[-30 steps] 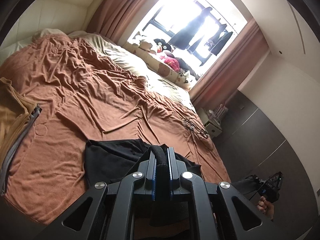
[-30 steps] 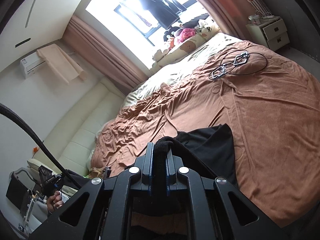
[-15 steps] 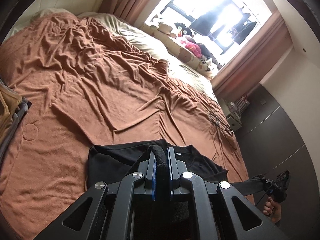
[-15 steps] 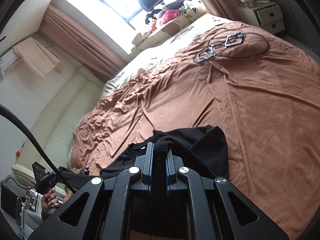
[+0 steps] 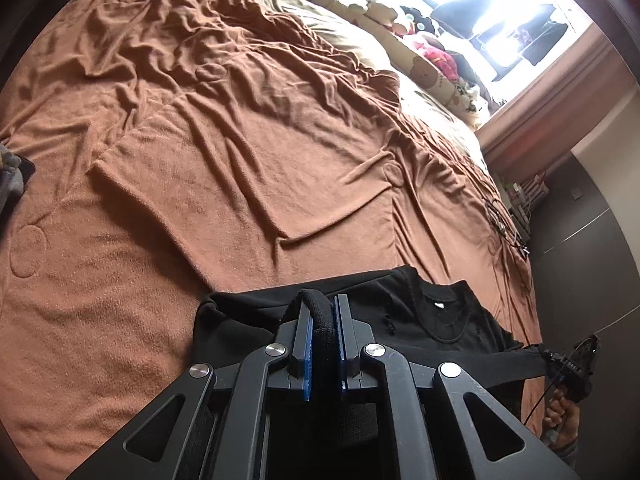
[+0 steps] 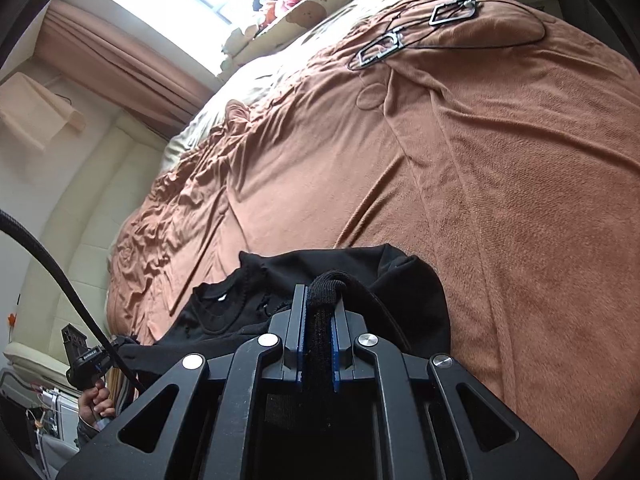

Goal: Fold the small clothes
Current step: 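Lay the hem over the collar and open both tools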

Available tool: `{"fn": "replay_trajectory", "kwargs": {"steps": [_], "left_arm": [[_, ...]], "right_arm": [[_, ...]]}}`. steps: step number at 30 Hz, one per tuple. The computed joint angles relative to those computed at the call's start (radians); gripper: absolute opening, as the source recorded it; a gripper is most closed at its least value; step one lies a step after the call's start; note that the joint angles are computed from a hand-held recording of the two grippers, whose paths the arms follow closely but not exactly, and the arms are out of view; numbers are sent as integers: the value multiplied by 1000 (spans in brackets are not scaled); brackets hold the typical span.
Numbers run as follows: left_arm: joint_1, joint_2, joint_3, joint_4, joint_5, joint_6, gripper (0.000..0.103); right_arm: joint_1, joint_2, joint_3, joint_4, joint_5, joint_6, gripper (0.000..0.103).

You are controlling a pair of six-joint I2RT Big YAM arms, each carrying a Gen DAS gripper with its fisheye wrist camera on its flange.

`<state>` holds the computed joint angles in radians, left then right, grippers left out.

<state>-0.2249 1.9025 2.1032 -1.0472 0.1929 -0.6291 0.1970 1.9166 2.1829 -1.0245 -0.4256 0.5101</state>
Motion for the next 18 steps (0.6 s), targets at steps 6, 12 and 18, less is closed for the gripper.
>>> {"fn": "replay_trajectory", "kwargs": {"steps": [6, 12, 18], "left_arm": [[9, 84, 63, -59, -21, 13, 11], [10, 130, 113, -152, -14, 61, 30], [-5, 92, 122, -191, -94, 161, 82]], "right_arm": [[18, 142, 206, -144, 63, -28, 8], [45, 218, 365, -278, 121, -84, 35], [65, 145, 307, -279, 195, -177, 73]]}}
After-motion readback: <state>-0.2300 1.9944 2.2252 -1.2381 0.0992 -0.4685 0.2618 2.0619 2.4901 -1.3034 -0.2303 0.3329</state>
